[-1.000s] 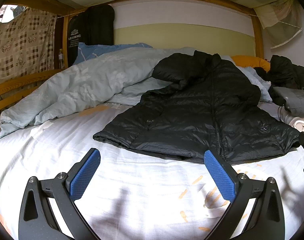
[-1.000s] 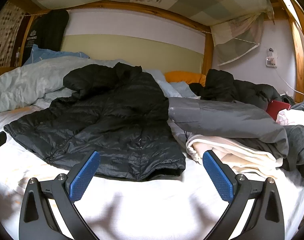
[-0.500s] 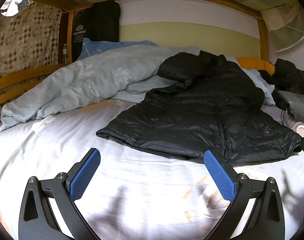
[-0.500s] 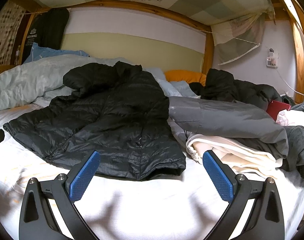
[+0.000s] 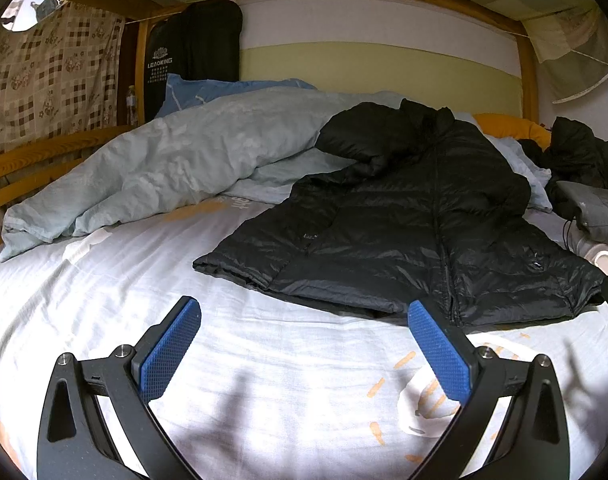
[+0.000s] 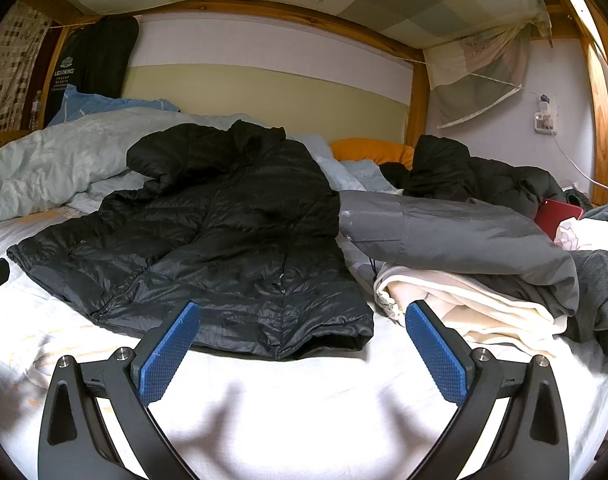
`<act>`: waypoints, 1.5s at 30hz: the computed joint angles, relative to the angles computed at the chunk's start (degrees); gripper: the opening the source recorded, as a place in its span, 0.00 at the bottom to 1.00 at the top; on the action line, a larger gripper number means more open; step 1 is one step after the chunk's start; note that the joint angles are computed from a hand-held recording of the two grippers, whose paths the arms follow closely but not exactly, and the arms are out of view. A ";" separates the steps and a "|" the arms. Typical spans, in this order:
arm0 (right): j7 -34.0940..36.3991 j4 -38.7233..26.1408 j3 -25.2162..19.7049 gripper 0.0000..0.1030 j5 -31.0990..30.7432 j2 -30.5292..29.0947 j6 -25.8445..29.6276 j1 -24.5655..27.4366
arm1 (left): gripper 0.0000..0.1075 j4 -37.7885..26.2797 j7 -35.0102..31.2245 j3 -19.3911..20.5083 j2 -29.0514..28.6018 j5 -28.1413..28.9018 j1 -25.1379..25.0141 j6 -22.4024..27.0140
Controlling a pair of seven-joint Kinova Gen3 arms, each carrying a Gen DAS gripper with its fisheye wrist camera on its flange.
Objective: Fold large clothes
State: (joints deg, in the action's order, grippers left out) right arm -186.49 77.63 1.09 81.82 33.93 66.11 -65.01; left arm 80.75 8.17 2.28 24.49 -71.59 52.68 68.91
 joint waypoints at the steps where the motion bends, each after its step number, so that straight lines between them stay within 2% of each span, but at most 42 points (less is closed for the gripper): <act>1: 0.01 -0.04 0.01 1.00 0.02 0.03 -0.03 0.03 | 0.96 0.07 0.03 0.00 0.00 -0.05 0.00 -0.04; 6: -0.12 0.04 -0.01 1.00 0.07 -0.04 -0.20 0.09 | 0.96 -0.06 -0.07 -0.51 0.05 0.15 0.34 -0.15; 8: 0.01 -0.04 -0.01 1.00 0.01 0.00 -0.11 0.09 | 0.96 -0.18 -0.66 -4.22 0.03 1.54 2.71 -1.45; 10: 0.03 0.07 2.35 1.00 -0.93 0.01 -1.16 -1.27 | 0.96 0.33 -0.48 -5.24 -0.25 1.39 3.38 -2.33; 12: -0.02 0.48 7.30 1.00 -2.99 0.06 -3.55 -4.15 | 0.96 3.91 1.76 -2.02 -2.50 -1.74 0.75 -6.11; 14: -0.97 1.69 8.70 1.00 -3.07 -0.51 -5.79 -4.74 | 0.96 7.67 4.05 3.29 -5.18 -4.98 -3.60 -10.77; 16: -3.08 4.61 5.86 1.00 -1.45 -2.96 -10.45 -1.81 | 0.96 10.00 5.25 5.40 -6.65 -6.86 -6.14 -14.21; 19: -2.76 5.95 -0.50 1.00 -4.77 -5.89 -17.44 5.51 | 0.96 12.54 9.81 3.13 -7.82 -10.17 -3.98 -14.96; 21: -5.06 7.33 0.04 1.00 -7.20 -7.19 -21.44 7.25 | 0.96 12.91 11.20 3.06 -7.98 -10.65 -3.63 -14.02; 23: -7.79 9.22 -0.01 0.99 -8.83 -8.67 -26.10 9.70 | 0.96 10.57 9.80 1.82 -6.72 -7.62 -2.06 -10.28; 25: -8.92 10.24 -3.08 0.87 -13.37 -9.71 -30.76 15.01 | 0.96 8.75 8.74 1.12 -5.87 -4.51 -1.94 -8.55; 28: -8.05 10.81 -6.53 0.79 -20.36 -10.07 -36.94 22.31 | 0.96 9.90 9.65 3.56 -7.03 -2.82 -5.89 -11.60; 30: -4.28 8.95 -5.88 0.79 -24.69 -9.48 -37.21 23.32 | 0.96 9.86 9.43 3.33 -7.33 -0.37 -7.02 -13.04; 32: 0.38 4.79 -7.86 0.71 -26.51 -7.25 -33.74 24.97 | 0.96 10.86 10.90 3.07 -7.96 0.38 -7.55 -14.40; 33: 2.71 2.37 -10.44 0.58 -27.10 -5.76 -32.04 26.85 | 0.96 11.40 12.07 2.81 -8.11 0.15 -7.31 -14.68; 34: 5.04 0.88 -12.01 0.39 -28.62 -4.93 -31.27 28.22 | 0.96 11.93 13.07 2.73 -8.38 -0.06 -7.36 -15.04; 35: 7.00 -0.87 -12.52 0.31 -30.59 -3.71 -30.12 28.54 | 0.96 12.84 14.16 2.71 -8.85 -0.69 -7.60 -16.29; 37: 8.12 -1.39 -10.36 0.17 -32.49 -3.25 -29.98 27.16 | 0.96 14.61 15.69 3.50 -9.72 -2.74 -8.73 -19.58; 39: 5.51 0.90 -5.05 0.16 -31.51 -4.79 -31.91 23.01 | 0.95 13.92 14.26 3.00 -9.34 -2.59 -8.00 -19.36; 41: 4.74 0.83 -0.80 0.15 -32.11 -4.83 -30.73 19.52 | 0.93 12.38 11.48 3.92 -8.54 -1.37 -8.39 -18.12; 42: 5.76 0.49 -0.26 0.09 -32.78 -4.70 -30.62 19.14 | 0.93 11.76 10.00 4.32 -8.27 -0.68 -8.79 -18.06; 45: 10.33 -0.45 0.15 0.05 -36.39 -4.14 -31.94 19.62 | 0.92 10.27 7.38 3.91 -7.45 0.54 -8.07 -16.90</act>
